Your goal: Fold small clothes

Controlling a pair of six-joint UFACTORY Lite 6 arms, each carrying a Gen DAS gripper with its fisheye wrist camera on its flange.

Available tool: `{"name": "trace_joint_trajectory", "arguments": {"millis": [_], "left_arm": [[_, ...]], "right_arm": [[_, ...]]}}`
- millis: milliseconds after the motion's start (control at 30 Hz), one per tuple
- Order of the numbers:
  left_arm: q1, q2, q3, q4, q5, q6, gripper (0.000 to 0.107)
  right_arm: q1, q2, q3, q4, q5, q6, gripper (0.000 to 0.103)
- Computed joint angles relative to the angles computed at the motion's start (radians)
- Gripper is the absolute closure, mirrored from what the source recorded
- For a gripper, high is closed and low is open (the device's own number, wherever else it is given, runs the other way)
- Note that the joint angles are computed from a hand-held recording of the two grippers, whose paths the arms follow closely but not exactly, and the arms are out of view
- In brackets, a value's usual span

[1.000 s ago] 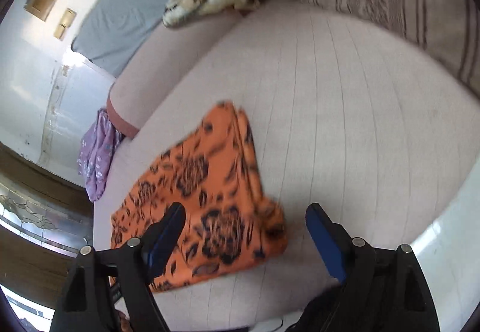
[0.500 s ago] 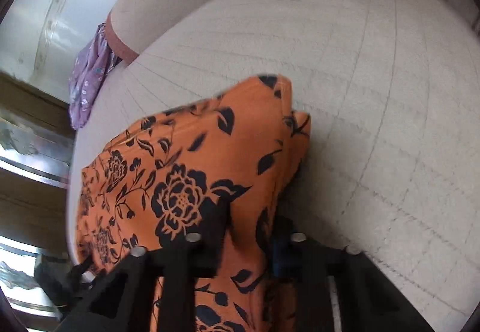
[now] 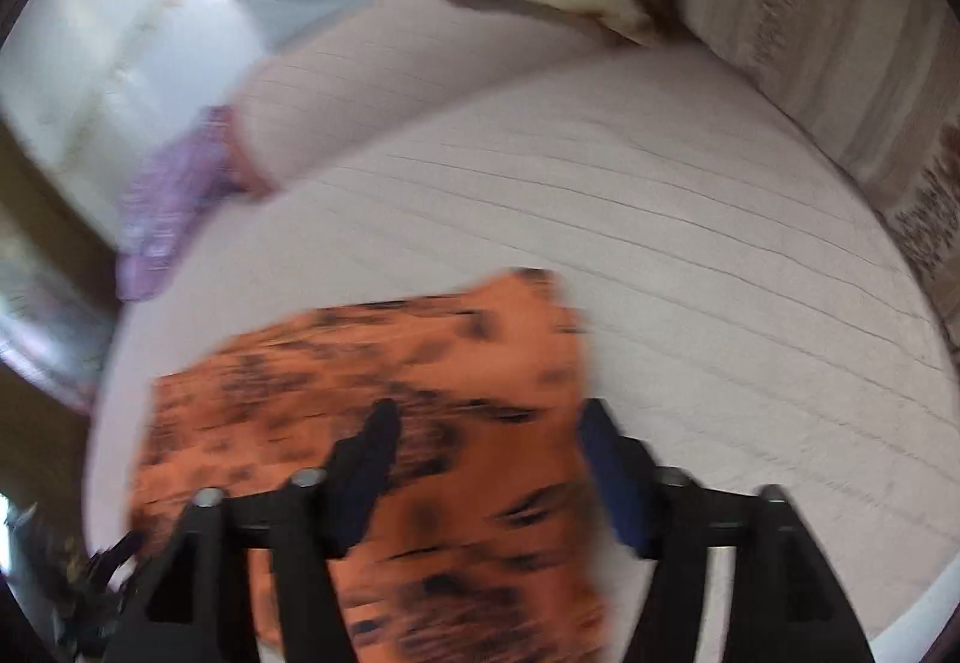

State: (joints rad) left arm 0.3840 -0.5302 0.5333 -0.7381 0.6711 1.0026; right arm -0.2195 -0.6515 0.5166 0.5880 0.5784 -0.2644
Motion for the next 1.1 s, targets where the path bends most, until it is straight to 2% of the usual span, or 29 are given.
{"name": "trace_joint_trajectory", "arguments": {"millis": [67, 167, 233, 267, 300, 367, 467, 533, 633, 667, 700, 767, 833, 867, 900, 967, 1033, 1100], "left_arm": [[0.165, 0.044, 0.038, -0.080, 0.086, 0.101, 0.015], [0.358, 0.244, 0.149, -0.106, 0.175, 0.126, 0.018], [0.389, 0.419, 0.209, -0.014, 0.150, 0.052, 0.057], [0.419, 0.503, 0.226, 0.018, 0.134, 0.058, 0.093], [0.445, 0.545, 0.249, 0.009, 0.159, 0.070, 0.093], [0.458, 0.517, 0.254, 0.037, 0.186, 0.069, 0.094], [0.380, 0.413, 0.214, 0.123, 0.139, 0.015, 0.094], [0.340, 0.394, 0.236, 0.170, 0.143, -0.049, 0.090], [0.321, 0.423, 0.336, 0.101, 0.212, -0.043, 0.073], [0.296, 0.434, 0.372, 0.069, 0.203, -0.042, 0.060], [0.256, 0.462, 0.413, 0.051, 0.177, -0.052, 0.051], [0.171, 0.570, 0.505, 0.040, 0.130, -0.079, 0.050], [0.096, 0.755, 0.639, 0.090, 0.127, -0.151, 0.052], [0.076, 0.834, 0.684, 0.141, 0.113, -0.204, 0.085], [0.055, 0.903, 0.700, 0.180, 0.067, -0.241, 0.095], [0.075, 0.926, 0.722, 0.142, 0.065, -0.204, 0.093], [0.073, 0.859, 0.662, 0.160, -0.003, -0.198, 0.091], [0.066, 0.786, 0.603, 0.193, -0.049, -0.207, 0.088]], "right_arm": [[0.161, -0.072, -0.014, 0.024, 0.001, 0.052, 0.031], [0.376, -0.062, -0.090, 0.196, -0.066, -0.021, 0.030], [0.429, 0.016, -0.142, 0.260, -0.137, -0.071, 0.030], [0.436, 0.086, -0.173, 0.337, -0.169, -0.130, 0.029], [0.455, 0.114, -0.209, 0.442, -0.221, -0.212, 0.029], [0.441, 0.062, -0.268, 0.613, -0.229, -0.382, 0.030], [0.379, 0.050, -0.280, 0.637, -0.170, -0.434, 0.030], [0.323, 0.055, -0.292, 0.696, -0.124, -0.516, 0.030], [0.332, 0.061, -0.300, 0.751, -0.133, -0.561, 0.029], [0.318, 0.045, -0.300, 0.721, -0.119, -0.541, 0.029], [0.326, 0.052, -0.299, 0.733, -0.126, -0.553, 0.029], [0.291, 0.016, -0.317, 0.699, -0.094, -0.541, 0.029], [0.278, 0.024, -0.319, 0.728, -0.082, -0.574, 0.029], [0.272, 0.024, -0.321, 0.736, -0.076, -0.582, 0.029], [0.262, 0.026, -0.322, 0.744, -0.066, -0.595, 0.029], [0.216, 0.026, -0.329, 0.760, -0.019, -0.632, 0.029], [0.161, 0.040, -0.330, 0.773, 0.037, -0.661, 0.030], [0.142, 0.075, -0.283, 0.707, 0.063, -0.577, 0.030]]}}
